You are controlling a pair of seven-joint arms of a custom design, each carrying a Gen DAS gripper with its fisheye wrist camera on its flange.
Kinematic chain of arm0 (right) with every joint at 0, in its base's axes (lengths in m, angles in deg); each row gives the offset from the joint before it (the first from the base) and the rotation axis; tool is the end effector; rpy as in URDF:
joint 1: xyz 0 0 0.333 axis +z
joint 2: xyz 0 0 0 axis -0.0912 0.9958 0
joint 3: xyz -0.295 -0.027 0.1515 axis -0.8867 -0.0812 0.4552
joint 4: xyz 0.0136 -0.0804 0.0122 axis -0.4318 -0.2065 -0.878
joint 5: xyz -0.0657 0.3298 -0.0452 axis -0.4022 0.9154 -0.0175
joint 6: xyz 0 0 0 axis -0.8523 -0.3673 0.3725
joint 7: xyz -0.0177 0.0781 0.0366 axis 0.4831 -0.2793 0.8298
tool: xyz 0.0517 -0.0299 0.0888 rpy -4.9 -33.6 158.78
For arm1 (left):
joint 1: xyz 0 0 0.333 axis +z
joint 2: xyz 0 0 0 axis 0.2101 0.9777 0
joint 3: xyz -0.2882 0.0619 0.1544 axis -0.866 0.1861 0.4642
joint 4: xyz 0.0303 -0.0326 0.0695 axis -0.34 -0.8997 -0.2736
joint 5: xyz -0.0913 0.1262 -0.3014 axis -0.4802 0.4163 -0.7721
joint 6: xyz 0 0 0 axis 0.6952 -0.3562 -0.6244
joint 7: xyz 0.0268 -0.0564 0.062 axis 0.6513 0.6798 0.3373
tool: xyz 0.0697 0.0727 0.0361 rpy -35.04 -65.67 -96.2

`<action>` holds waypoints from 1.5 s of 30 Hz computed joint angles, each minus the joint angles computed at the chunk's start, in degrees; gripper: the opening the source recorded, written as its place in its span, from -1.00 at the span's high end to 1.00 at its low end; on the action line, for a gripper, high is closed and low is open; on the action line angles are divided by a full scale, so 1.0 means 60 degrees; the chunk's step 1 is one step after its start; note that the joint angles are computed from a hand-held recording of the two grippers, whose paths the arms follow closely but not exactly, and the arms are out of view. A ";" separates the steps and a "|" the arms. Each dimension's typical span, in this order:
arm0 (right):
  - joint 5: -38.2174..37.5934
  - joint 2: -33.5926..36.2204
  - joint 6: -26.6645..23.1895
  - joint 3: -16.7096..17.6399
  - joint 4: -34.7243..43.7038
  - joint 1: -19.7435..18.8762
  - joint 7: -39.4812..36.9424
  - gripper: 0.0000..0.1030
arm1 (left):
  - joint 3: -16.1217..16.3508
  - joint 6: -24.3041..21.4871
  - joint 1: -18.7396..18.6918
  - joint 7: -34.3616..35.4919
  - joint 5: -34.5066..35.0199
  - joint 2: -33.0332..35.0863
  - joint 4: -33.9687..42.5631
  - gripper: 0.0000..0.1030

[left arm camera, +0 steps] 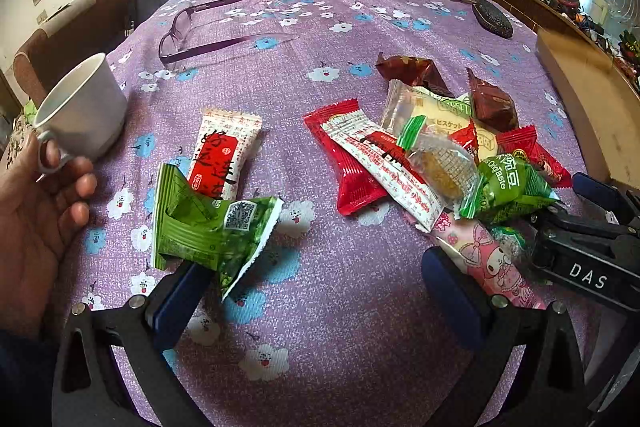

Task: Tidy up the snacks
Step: 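Reach both grippers toward the snack pile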

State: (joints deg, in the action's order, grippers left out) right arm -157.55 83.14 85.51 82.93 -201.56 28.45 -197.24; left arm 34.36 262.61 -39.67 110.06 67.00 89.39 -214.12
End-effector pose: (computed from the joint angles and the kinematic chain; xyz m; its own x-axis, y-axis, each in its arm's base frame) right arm 0.4064 0.3177 0.2694 -0.3548 -0.9350 -0.0031 -0.7475 0.2856 -0.5997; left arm 0.4520 -0.3146 0.2781 -0.4009 -0.9161 -0.0086 -0.7707 0.3423 -0.5375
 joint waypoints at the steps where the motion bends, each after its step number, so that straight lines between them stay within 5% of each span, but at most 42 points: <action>1: 0.0007 0.0004 -0.0004 0.0002 0.0007 0.0002 -0.0006 -0.99 | -0.0005 0.0001 0.0006 0.0003 -0.0003 -0.0001 0.0002 -1.00; 35: -0.0042 -0.0002 0.0057 -0.0010 0.0002 0.0001 -0.0006 -0.99 | -0.0013 0.0004 0.0004 0.0042 -0.0046 0.0001 0.0002 -1.00; 40: -0.0436 -0.0199 0.1124 0.0008 -0.0314 -0.0285 -0.0608 -0.99 | -0.0013 0.0004 0.0004 0.0042 -0.0046 0.0001 0.0002 -1.00; 45: -0.3347 -0.0623 0.2481 0.0114 -0.0892 -0.0647 0.1609 -0.99 | 0.0169 -0.0034 -0.0196 -0.0058 -0.0129 0.0060 0.0051 -1.00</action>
